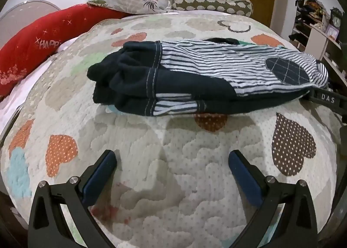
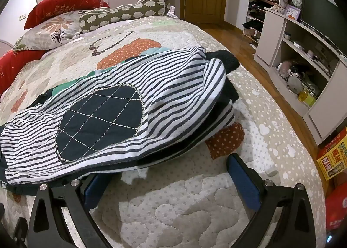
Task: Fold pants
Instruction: 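Move both grippers to the waistband of the navy striped pants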
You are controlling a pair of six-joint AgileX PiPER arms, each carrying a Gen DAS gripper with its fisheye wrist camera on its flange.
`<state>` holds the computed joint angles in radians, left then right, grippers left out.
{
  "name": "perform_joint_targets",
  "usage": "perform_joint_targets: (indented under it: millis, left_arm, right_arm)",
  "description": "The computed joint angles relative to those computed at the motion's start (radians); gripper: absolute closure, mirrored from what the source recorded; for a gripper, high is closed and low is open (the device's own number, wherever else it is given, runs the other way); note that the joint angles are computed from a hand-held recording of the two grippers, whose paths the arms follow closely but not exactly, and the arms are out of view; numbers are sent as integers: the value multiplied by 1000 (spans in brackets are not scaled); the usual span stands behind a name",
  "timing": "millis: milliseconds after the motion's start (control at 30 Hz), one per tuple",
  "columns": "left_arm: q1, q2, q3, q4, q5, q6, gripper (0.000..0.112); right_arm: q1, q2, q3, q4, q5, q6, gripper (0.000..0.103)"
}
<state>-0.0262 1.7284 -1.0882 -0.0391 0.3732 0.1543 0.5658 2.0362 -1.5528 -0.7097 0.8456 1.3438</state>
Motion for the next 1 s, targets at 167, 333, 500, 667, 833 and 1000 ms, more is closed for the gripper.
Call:
perform_joint_targets:
  millis: [167,333,500,667,833,1000]
  left_arm:
    - [91,12,-93,-242,176,246,9]
    - [243,-74,-60,-527,252,487,10]
    - [333,18,-261,-573,459,435,34]
    - [332,108,-377,-612,550,410,42]
    - [319,220,-502,-715,673,390,42]
    - [263,376,-733,-704,814,237,77]
  right_arm:
    - [3,10,-17,3,19,-12,1]
    - [-4,6,-10,9,1,-10,1]
    - [-11,-10,7,28,-6,-27,1]
    - [-42,-37,49,81,-85,-79,1]
    - [-46,-90,139,111,-173,-177,1]
    - [-61,-167,282,53,-324,-87,1]
